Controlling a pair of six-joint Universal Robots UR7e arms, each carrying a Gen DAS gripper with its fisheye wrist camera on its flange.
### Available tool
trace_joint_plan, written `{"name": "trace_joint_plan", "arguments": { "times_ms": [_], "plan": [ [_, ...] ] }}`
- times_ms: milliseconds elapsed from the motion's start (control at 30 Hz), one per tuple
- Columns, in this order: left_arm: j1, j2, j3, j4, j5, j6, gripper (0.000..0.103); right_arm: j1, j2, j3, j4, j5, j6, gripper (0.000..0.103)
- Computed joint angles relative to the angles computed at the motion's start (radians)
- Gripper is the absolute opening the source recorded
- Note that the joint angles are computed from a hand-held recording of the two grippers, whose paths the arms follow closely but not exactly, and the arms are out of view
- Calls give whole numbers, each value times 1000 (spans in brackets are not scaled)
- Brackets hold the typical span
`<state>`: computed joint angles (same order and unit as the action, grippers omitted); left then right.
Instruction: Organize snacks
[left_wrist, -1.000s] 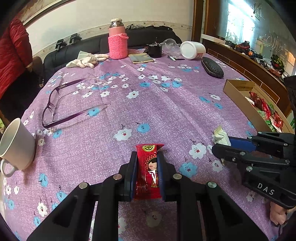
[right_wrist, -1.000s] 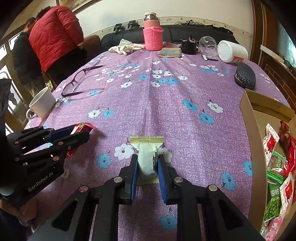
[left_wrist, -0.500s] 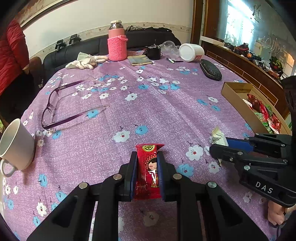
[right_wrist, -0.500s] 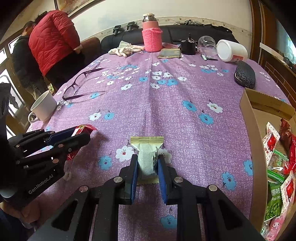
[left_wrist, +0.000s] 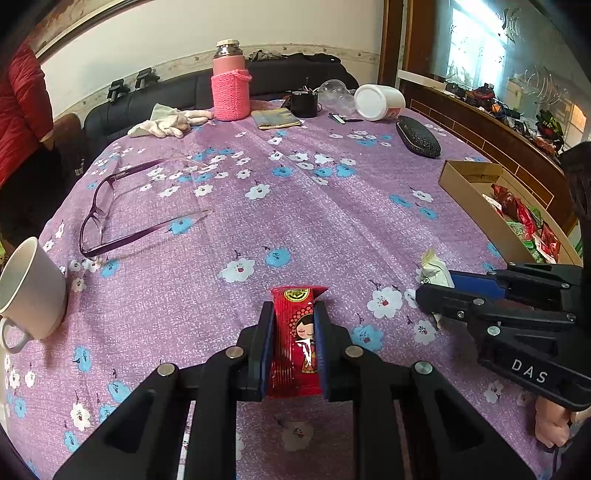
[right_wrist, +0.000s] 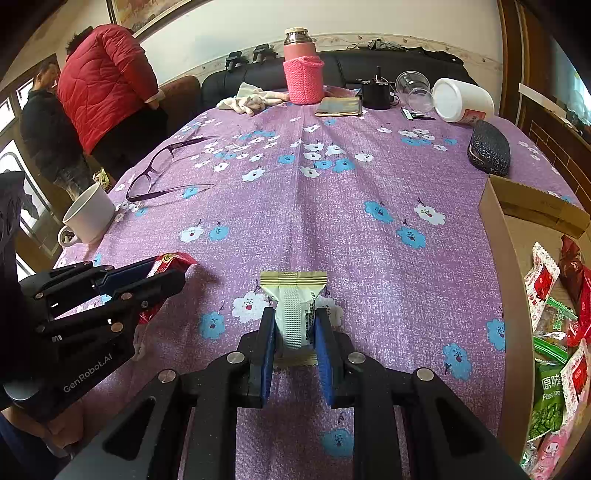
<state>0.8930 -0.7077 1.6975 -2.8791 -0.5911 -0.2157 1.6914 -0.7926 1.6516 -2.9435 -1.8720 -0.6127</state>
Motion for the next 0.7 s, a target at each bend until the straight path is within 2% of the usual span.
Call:
{"name": "trace_joint_plan", "arguments": {
  "times_ms": [700],
  "plan": [
    [3, 1, -1, -9, -17, 20, 19, -3, -1, -6, 7, 3, 17, 22]
  ]
}}
